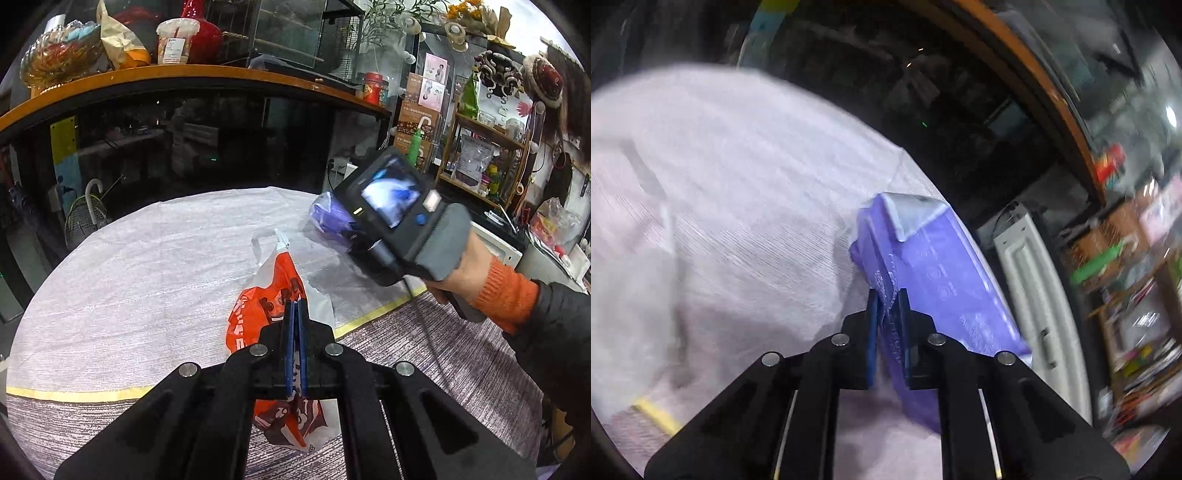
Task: Collect trash
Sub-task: 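Grasp the purple wipes package with the right gripper while left holds the bag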
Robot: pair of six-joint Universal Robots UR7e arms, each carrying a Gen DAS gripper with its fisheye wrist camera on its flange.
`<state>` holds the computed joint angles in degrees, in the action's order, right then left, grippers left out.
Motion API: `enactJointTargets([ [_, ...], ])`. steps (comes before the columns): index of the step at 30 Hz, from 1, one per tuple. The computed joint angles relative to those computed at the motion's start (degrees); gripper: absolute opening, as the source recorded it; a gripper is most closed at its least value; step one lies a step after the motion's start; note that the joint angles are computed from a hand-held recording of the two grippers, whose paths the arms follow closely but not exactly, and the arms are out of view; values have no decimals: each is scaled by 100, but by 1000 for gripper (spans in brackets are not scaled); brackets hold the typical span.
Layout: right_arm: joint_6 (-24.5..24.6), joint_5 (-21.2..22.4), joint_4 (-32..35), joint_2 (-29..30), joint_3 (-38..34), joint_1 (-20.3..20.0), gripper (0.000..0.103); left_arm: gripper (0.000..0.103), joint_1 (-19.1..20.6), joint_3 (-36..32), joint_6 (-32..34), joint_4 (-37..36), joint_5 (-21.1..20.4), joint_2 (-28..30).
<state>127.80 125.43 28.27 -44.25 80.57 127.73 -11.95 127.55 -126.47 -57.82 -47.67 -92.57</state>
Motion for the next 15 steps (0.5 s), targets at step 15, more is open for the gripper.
enactJointTargets([
  [15, 1511, -1368, 1299, -2185, 1182, -100, 10, 3, 125, 190, 225, -309, 48, -49],
])
